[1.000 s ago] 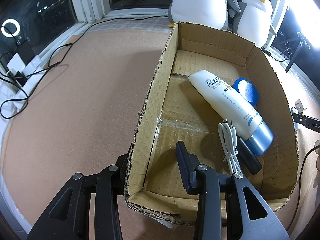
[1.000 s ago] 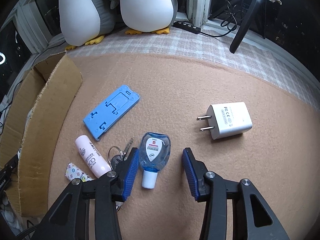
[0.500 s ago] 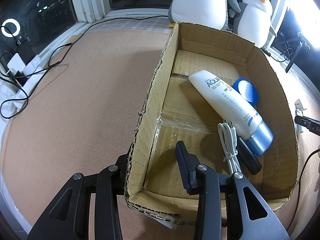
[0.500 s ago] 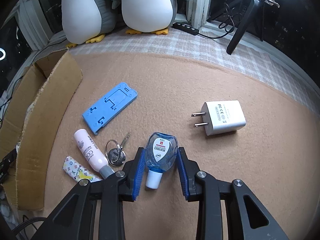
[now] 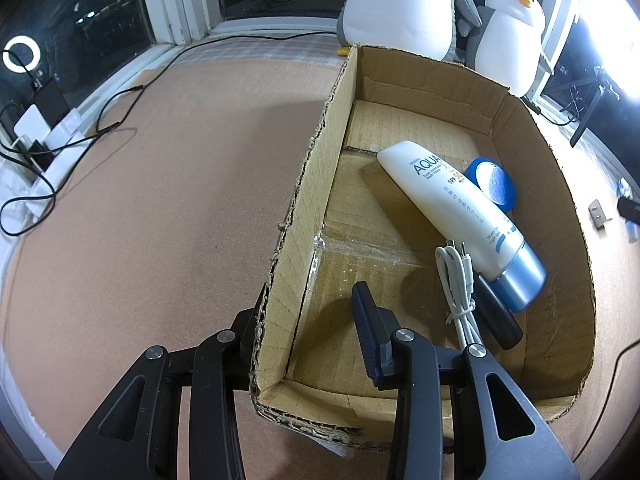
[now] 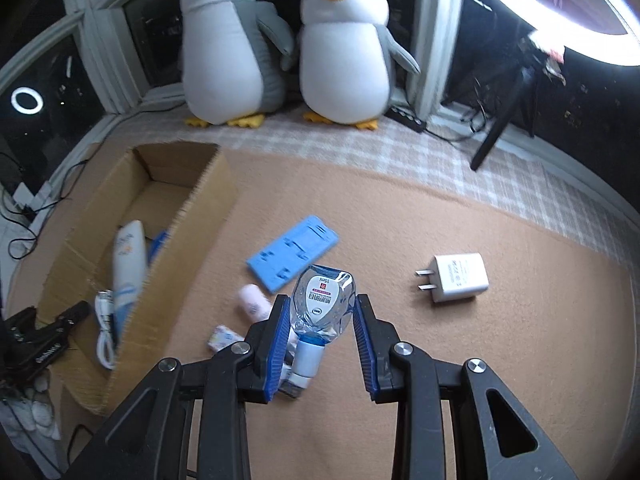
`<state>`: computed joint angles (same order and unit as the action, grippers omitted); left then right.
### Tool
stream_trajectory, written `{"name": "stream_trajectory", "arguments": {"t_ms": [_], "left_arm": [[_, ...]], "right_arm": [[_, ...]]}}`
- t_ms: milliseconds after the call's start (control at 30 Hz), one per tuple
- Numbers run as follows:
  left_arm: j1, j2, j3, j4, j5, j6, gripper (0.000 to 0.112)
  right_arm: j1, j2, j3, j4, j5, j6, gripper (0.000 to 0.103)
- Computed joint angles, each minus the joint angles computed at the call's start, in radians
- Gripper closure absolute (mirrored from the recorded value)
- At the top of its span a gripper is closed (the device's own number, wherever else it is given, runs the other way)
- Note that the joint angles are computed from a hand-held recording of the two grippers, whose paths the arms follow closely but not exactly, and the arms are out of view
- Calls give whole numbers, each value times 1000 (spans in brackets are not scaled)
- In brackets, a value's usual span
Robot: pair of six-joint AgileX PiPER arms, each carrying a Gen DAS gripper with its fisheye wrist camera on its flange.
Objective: Organize rigid objects
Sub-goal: 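Carry the sanitizer bottle into the box and release it with the right gripper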
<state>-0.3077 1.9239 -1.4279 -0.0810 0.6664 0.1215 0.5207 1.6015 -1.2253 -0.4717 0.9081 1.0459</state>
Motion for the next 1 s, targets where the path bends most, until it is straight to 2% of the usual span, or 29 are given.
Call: {"name": "stream_trajectory", "arguments": {"t_ms": [367,600,1000], "left_arm": [[0,1,4,-12,-6,-1,76],[2,2,4,-16,-6,4,75],[3,1,4,-20,-6,6,76]], "right_arm": [[121,152,-286,33,33,-94,75],[159,262,-416,85,45,-168,75],[173,377,-513,147,49,-229,75]]}}
